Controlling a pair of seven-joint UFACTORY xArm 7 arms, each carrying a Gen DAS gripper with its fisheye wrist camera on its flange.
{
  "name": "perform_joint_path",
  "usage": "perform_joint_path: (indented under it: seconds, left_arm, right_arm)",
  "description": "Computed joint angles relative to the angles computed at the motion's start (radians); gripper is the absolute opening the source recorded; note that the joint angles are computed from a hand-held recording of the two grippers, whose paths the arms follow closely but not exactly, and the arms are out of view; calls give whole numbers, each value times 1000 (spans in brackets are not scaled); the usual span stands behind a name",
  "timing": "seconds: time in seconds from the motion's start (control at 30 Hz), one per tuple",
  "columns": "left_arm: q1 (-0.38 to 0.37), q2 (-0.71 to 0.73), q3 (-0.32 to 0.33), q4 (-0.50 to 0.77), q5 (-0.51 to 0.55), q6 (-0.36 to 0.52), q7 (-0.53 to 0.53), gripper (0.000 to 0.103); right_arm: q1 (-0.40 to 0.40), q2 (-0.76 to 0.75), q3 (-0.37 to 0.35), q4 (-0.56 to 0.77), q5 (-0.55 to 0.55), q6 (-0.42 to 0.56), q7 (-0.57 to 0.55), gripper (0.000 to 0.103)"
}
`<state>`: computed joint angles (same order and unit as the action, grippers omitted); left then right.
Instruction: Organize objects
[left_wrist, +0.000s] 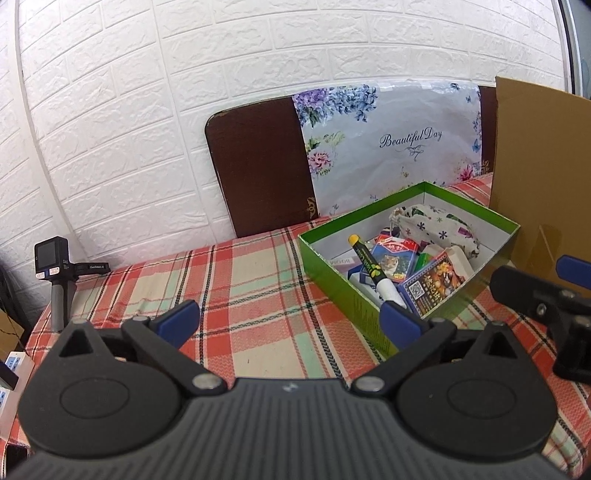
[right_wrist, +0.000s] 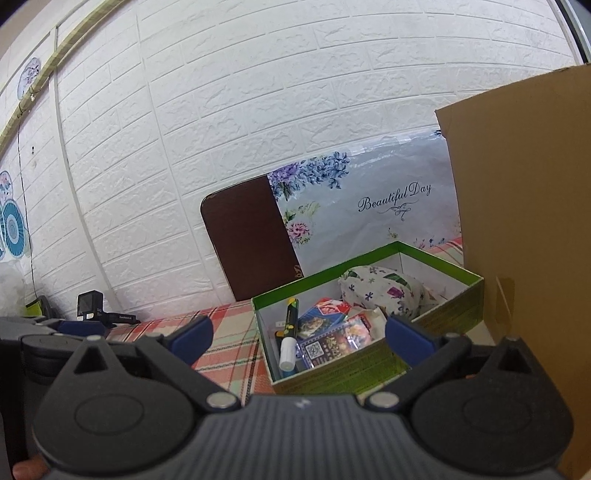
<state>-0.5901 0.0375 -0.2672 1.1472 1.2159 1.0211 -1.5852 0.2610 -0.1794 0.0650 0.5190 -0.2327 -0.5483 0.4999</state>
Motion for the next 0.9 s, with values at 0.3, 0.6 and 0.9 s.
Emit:
perform_joint_path:
  seconds: [0.3, 0.6, 0.9]
  left_arm:
    - [-6, 15, 2, 13, -45, 20, 24, 103]
    - [1, 12, 9, -1, -76, -7, 30, 103]
    - [8, 32, 21, 3, -145, -15, 65, 103]
  right_arm:
    - [-2, 1, -6, 1, -6, 9, 14, 103]
    - [-4, 6, -2, 1, 7, 15, 15, 103]
    - [-5, 28, -18, 11, -34, 24, 61, 103]
